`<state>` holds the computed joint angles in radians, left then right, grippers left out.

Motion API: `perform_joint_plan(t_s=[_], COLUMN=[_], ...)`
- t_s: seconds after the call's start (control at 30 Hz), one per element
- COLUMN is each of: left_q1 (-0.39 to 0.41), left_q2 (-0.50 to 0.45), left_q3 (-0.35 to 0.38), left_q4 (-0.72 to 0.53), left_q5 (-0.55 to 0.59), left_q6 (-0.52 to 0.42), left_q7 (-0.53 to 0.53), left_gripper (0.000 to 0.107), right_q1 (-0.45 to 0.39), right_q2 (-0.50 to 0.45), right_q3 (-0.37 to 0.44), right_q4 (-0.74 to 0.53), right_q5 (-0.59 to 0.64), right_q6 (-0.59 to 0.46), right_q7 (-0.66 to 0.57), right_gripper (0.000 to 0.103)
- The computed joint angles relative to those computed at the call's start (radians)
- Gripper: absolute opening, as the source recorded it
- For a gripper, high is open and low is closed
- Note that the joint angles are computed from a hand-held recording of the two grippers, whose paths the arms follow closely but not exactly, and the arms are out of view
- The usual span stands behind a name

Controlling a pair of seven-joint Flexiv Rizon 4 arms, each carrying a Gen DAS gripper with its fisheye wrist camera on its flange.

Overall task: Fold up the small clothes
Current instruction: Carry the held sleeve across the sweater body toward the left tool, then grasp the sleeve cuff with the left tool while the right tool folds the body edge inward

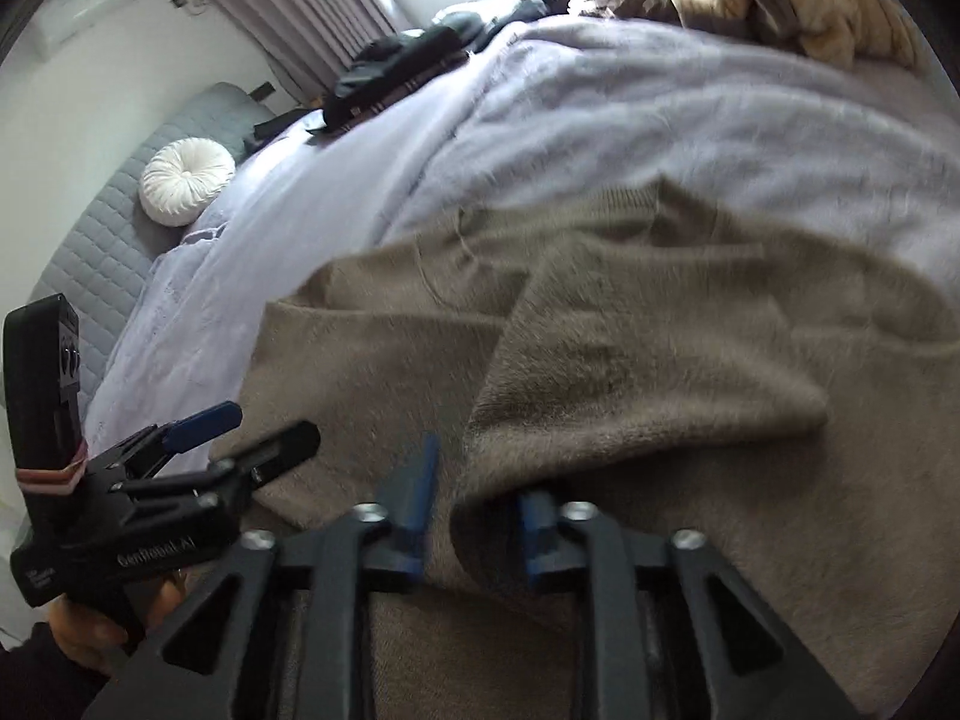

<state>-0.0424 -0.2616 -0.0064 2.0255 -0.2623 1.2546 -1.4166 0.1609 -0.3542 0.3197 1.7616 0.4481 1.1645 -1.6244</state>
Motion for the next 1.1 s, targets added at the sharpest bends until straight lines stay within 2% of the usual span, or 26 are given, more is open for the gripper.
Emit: perform_joint_plan(t_s=[0.03,0.1,0.2,0.27,0.3,0.33,0.4,0.5,0.53,0.63,0.7,0.8,0.97,1.1], left_q1=[0.024,0.071,0.145,0.169,0.173,0.179,0.182,0.195,0.201,0.202,0.184,0.147,0.089,0.055], left_q2=[0.000,0.004,0.015,0.019,0.020,0.018,0.017,0.019,0.016,0.002,-0.003,-0.006,-0.019,-0.027], left_q3=[-0.033,-0.112,-0.258,-0.313,-0.319,-0.318,-0.309,-0.285,-0.274,-0.237,-0.212,-0.175,-0.115,-0.087], left_q4=[0.014,0.047,0.087,0.091,0.089,0.084,0.077,0.066,0.060,0.042,0.033,0.024,-0.001,-0.019], left_q5=[-0.054,-0.194,-0.508,-0.695,-0.755,-0.805,-0.893,-1.025,-1.061,-1.102,-1.095,-1.071,-1.041,-1.022], left_q6=[0.016,0.058,0.074,0.035,0.001,-0.045,-0.115,-0.246,-0.298,-0.398,-0.413,-0.413,-0.427,-0.421], left_q7=[0.053,0.192,0.483,0.642,0.685,0.713,0.765,0.830,0.837,0.825,0.812,0.804,0.775,0.743], left_gripper=[0.096,0.096,0.096,0.096,0.096,0.096,0.096,0.096,0.096,0.096,0.096,0.096,0.096,0.096], right_q1=[-0.020,-0.071,-0.110,-0.122,-0.112,-0.101,-0.099,-0.072,-0.082,-0.030,0.017,0.021,-0.021,-0.075], right_q2=[0.002,0.014,0.014,0.001,-0.006,-0.016,-0.033,-0.029,-0.034,-0.030,-0.023,-0.008,0.052,0.130], right_q3=[0.013,0.050,0.062,0.050,0.035,0.024,0.039,0.072,0.100,0.079,0.048,0.038,0.022,-0.004], right_q4=[0.001,0.002,-0.014,-0.036,-0.042,-0.049,-0.073,-0.083,-0.101,-0.109,-0.093,-0.078,-0.034,0.030], right_q5=[0.045,0.171,0.328,0.381,0.368,0.346,0.310,0.226,0.228,0.165,0.101,0.109,0.204,0.362], right_q6=[0.007,0.042,0.106,0.132,0.131,0.124,0.100,0.078,0.035,-0.062,-0.095,-0.137,-0.154,-0.170], right_q7=[-0.002,-0.029,-0.014,0.017,0.046,0.069,0.020,-0.110,-0.172,-0.190,-0.160,-0.152,-0.153,-0.159], right_gripper=[0.066,0.066,0.065,0.035,0.009,0.008,0.008,0.008,0.008,0.014,0.017,0.041,0.042,0.043])
